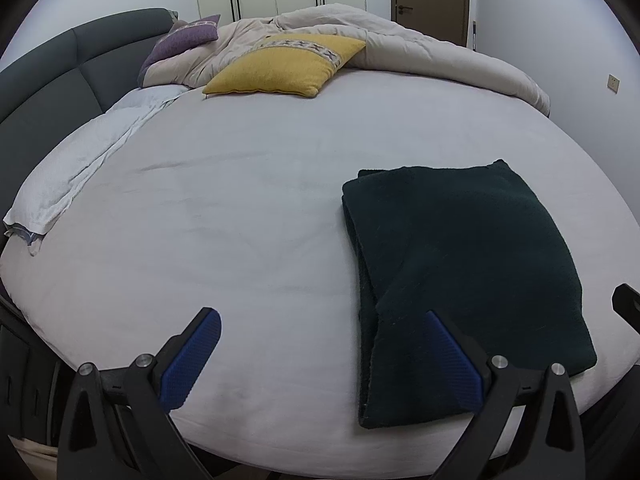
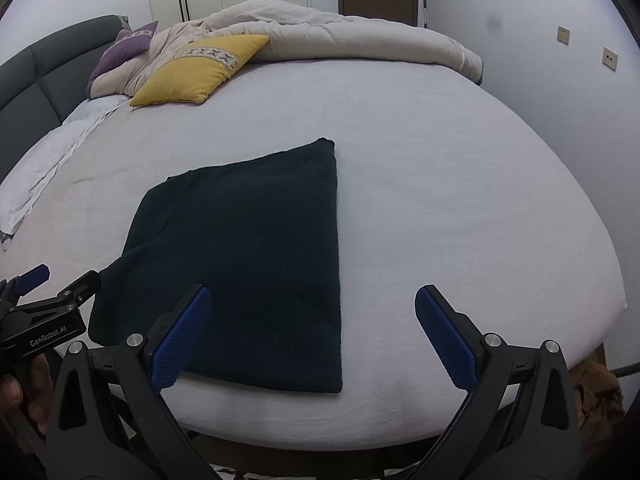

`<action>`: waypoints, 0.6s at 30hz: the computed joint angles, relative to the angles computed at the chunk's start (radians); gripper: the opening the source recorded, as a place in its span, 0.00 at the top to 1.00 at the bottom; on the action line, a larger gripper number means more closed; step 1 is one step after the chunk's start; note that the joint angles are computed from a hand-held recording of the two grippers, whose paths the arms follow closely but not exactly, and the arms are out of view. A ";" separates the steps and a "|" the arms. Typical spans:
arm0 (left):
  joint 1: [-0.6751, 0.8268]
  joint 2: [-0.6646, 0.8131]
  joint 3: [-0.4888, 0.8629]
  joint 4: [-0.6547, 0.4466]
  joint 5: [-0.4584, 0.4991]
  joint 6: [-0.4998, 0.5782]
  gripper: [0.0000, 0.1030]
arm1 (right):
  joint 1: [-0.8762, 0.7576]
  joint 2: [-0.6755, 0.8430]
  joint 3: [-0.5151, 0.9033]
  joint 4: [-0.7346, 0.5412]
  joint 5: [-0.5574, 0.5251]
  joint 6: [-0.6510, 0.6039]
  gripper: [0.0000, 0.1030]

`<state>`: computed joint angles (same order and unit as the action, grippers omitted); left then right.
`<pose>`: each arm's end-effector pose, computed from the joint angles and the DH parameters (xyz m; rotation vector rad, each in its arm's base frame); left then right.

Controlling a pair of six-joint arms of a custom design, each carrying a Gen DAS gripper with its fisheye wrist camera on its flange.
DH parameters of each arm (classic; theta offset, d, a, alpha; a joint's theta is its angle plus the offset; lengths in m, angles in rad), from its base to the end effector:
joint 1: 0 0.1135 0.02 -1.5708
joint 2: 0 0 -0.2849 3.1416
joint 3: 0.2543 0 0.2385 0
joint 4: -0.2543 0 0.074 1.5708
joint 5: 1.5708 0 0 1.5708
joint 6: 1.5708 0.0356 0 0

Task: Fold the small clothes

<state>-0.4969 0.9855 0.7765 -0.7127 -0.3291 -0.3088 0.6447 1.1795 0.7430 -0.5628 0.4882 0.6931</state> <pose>0.1514 -0.0690 0.2760 0.0927 2.4236 0.0505 0.1722 0.1086 0.2450 0.2338 2.3970 -0.0317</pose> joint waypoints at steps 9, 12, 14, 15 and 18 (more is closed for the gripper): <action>0.001 0.001 -0.004 0.003 0.000 -0.001 0.00 | -0.027 0.044 -0.008 0.055 -0.028 -0.032 0.00; 0.000 0.001 -0.004 0.003 0.000 -0.001 0.00 | -0.037 0.058 -0.007 0.074 -0.037 -0.044 0.00; -0.001 0.001 -0.004 0.003 -0.001 -0.001 0.00 | -0.045 0.066 -0.008 0.084 -0.043 -0.052 0.00; -0.001 0.001 -0.004 0.002 -0.002 -0.003 0.00 | -0.048 0.071 -0.006 0.090 -0.045 -0.055 0.00; -0.001 0.002 -0.004 0.002 0.000 -0.003 0.00 | -0.036 0.082 -0.003 0.090 -0.037 -0.041 0.00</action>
<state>-0.4977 0.9870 0.7729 -0.7109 -0.3288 -0.3114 0.6086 1.2617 0.7396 -0.4726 0.4509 0.6521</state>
